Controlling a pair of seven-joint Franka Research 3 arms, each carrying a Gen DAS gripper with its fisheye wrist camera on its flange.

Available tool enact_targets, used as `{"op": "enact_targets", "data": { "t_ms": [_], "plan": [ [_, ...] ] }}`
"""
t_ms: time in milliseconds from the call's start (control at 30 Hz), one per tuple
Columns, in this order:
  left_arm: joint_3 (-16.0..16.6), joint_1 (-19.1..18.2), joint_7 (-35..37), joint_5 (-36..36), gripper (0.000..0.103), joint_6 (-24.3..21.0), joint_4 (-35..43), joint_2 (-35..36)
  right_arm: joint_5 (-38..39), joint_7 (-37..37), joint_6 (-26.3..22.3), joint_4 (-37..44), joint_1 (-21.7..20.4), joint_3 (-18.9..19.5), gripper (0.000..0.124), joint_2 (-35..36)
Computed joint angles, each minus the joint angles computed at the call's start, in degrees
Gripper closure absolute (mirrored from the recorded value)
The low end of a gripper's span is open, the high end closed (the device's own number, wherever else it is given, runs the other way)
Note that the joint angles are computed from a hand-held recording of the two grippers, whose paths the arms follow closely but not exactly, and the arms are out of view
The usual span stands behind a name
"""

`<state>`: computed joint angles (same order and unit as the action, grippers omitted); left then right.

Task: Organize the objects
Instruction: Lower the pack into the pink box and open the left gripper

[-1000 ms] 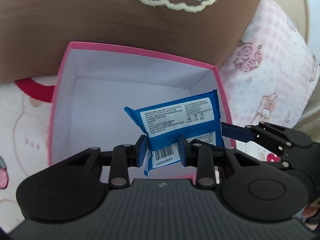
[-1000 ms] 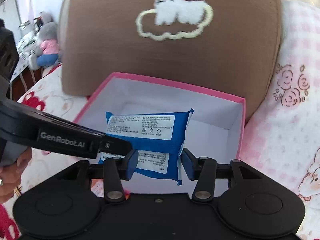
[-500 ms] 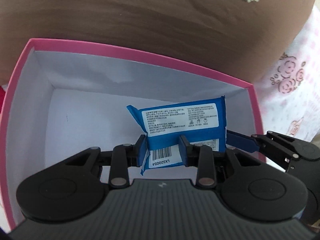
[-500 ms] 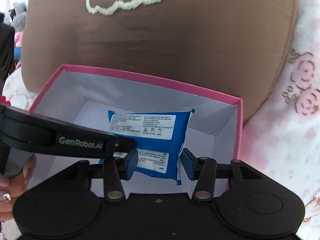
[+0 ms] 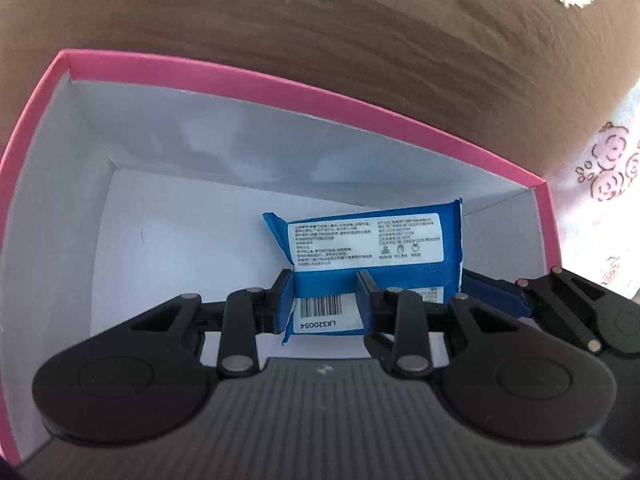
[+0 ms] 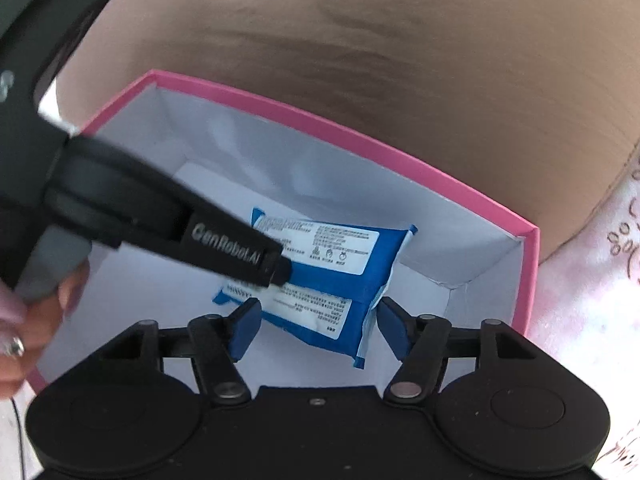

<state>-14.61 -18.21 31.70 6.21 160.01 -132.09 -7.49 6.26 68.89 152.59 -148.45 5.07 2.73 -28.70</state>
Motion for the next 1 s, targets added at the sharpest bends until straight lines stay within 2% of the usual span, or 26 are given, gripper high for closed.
{"op": "enact_targets", "data": {
  "t_ms": [133, 233, 300, 367, 467, 633, 667, 767, 800, 900, 1000],
  "plan": [
    [-1.2, 0.5, -3.1, 4.1, 0.073, -2.0, 2.7, 1.8, -3.2, -0.6, 0.6, -0.8, -0.9, 1.4, 0.055, 0.0],
    [-1.4, 0.0, -3.3, 5.4, 0.074, -3.0, 5.0, 3.6, -10.2, 3.6, 0.9, -1.0, -5.2, 5.7, 0.065, 0.8],
    [-1.3, -0.6, -2.2, 3.9, 0.076, -1.1, 5.3, 4.5, -15.2, 8.3, -0.3, -0.5, -7.8, 8.4, 0.077, 1.6],
    [-1.3, -1.1, -1.4, 2.2, 0.077, 0.4, 5.8, 5.4, -18.4, 10.9, -1.2, -0.3, -8.0, 9.0, 0.083, 2.0],
    [-1.7, -1.2, -4.8, 6.6, 0.077, -0.5, 6.8, 6.1, -20.1, 12.8, -0.3, -0.8, -6.6, 7.8, 0.083, 1.5],
    [-1.3, -1.1, -6.4, 7.1, 0.077, 0.7, 6.9, 6.6, -21.0, 16.2, -0.5, -0.6, -6.5, 6.9, 0.084, 1.7],
    [-1.4, -0.9, -10.6, 10.3, 0.077, 0.2, 7.4, 7.0, -21.4, 17.2, -0.8, -0.3, -6.8, 7.1, 0.085, 2.0],
    [-1.2, -0.8, -13.4, 11.9, 0.077, 1.6, 5.9, 6.3, -21.6, 18.2, -0.7, -0.5, -6.1, 6.5, 0.085, 1.9],
    [-0.3, -0.3, -10.6, 9.5, 0.077, 2.3, 3.7, 4.7, -20.6, 17.4, -0.3, -0.9, -5.2, 5.4, 0.085, 1.3],
    [-0.5, -0.2, -9.1, 7.8, 0.077, 1.3, 3.2, 3.6, -12.9, 11.9, 1.0, -3.2, -0.5, 0.0, 0.079, -2.3],
    [-1.1, 0.0, -8.3, 9.9, 0.077, -2.1, 3.7, 2.1, -3.7, 6.4, 0.0, -5.3, 3.4, -4.6, 0.078, -7.1]
  ]
}}
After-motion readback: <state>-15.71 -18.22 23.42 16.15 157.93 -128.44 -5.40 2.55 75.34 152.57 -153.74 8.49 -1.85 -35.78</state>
